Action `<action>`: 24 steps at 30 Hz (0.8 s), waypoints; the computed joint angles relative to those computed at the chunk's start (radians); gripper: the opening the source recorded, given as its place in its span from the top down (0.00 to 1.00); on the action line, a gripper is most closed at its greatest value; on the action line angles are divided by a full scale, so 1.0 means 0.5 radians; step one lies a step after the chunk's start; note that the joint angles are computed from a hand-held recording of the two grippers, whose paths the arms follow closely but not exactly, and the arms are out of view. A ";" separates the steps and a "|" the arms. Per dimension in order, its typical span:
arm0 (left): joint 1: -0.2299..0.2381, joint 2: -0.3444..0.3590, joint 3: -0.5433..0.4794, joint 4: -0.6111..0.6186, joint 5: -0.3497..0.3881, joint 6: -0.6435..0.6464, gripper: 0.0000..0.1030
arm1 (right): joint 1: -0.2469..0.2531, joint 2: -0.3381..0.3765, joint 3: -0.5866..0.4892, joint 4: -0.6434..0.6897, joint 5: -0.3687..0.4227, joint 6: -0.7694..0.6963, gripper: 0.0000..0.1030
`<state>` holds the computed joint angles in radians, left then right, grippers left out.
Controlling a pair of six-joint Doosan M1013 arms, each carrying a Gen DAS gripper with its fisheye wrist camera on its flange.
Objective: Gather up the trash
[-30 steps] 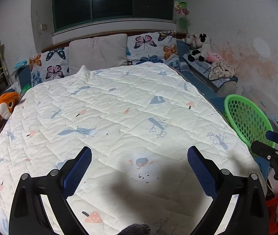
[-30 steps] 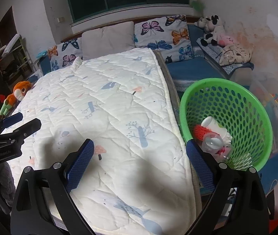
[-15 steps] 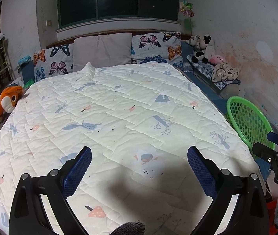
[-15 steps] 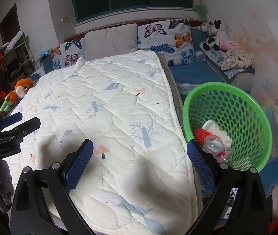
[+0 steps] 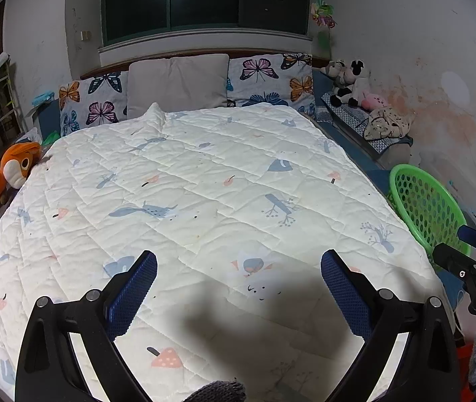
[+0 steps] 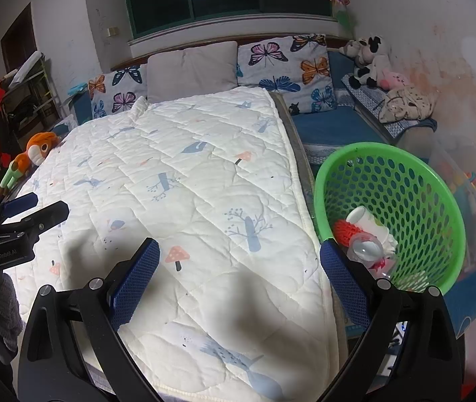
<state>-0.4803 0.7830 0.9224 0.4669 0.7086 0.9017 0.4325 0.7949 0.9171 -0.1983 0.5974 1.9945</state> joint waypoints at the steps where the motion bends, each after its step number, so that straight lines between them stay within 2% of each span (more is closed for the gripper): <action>1: 0.000 -0.001 0.002 -0.002 0.002 0.002 0.08 | 0.000 0.000 -0.001 -0.003 0.002 0.003 0.07; 24: -0.013 0.009 -0.018 -0.018 0.019 0.038 0.08 | 0.006 0.001 0.001 0.033 -0.007 -0.039 0.07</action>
<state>-0.4867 0.7876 0.9133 0.4580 0.7183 0.9207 0.4353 0.7951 0.9176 -0.1820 0.5941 1.9750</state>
